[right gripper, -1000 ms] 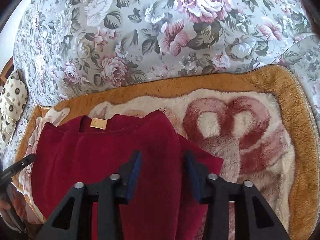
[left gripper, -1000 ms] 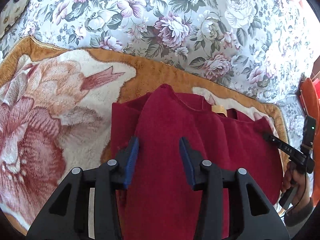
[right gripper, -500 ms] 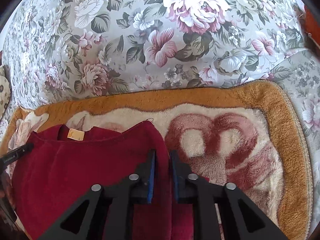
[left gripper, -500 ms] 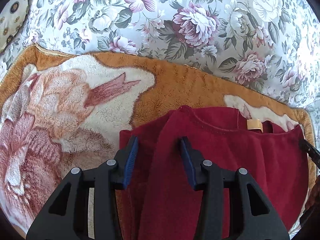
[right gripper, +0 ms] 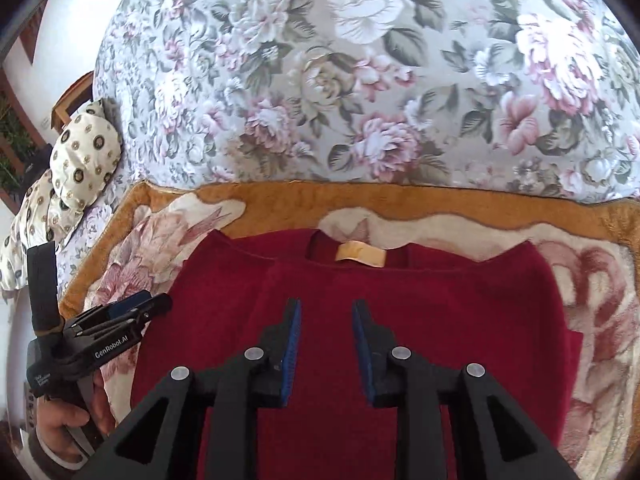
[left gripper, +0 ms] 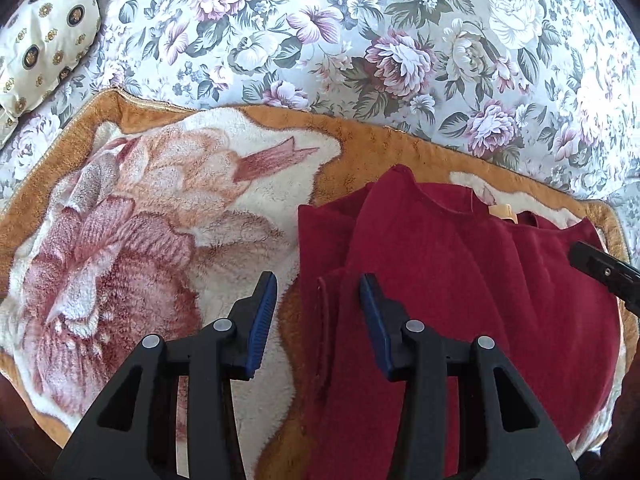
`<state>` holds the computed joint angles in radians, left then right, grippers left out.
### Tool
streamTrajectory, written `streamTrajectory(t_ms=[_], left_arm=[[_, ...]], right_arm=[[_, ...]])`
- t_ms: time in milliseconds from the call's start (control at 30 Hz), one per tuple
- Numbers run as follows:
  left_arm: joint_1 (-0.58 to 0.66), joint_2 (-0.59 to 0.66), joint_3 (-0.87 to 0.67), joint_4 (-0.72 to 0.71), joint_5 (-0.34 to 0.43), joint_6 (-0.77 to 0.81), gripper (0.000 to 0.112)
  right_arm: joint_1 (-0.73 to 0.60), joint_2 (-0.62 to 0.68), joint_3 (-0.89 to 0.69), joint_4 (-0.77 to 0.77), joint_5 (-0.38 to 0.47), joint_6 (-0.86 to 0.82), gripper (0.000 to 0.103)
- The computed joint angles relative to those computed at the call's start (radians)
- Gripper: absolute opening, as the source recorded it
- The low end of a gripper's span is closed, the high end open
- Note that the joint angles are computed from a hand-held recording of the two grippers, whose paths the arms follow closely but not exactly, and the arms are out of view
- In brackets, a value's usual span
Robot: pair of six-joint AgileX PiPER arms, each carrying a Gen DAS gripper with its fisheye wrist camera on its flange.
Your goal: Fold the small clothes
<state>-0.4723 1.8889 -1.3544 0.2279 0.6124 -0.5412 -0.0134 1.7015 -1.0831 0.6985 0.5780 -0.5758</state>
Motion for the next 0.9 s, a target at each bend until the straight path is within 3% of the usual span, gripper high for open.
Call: streamTrajectory(t_ms=[200,300,433,600,700,767,833,900], left_arm=[[0.019,-0.065,0.100,-0.089,-0.048,0.042,0.043],[0.029,-0.110,0.169,-0.125,-0.076,0.059,0.050],[0.086,-0.198,0.314,-0.309,-0.157,0.162,0.066],[0.159,-0.256,0.456,-0.665,-0.205,0.419,0.066],[0.157,-0.276,0.498,-0.765,-0.224,0.506,0.069],[0.149,-0.281,0.513,-0.804,-0.238,0.543,0.069],[0.141,-0.280,0.529,-0.856,-0.265,0.583,0.071],[0.138,-0.276,0.537,-0.892,-0.279,0.611,0.072]], right_arm=[[0.147,0.094,-0.090,-0.026,-0.020,0.079,0.025],[0.202,0.173,-0.188,-0.053,-0.003,0.117,0.025],[0.254,0.287,-0.340,-0.105,0.044,0.175,0.025],[0.327,0.468,-0.556,-0.271,0.122,0.358,0.025],[0.361,0.493,-0.603,-0.369,0.118,0.418,0.025],[0.353,0.489,-0.624,-0.321,0.154,0.378,0.025],[0.352,0.475,-0.630,-0.297,0.171,0.377,0.033],[0.367,0.483,-0.662,-0.358,0.196,0.446,0.048]])
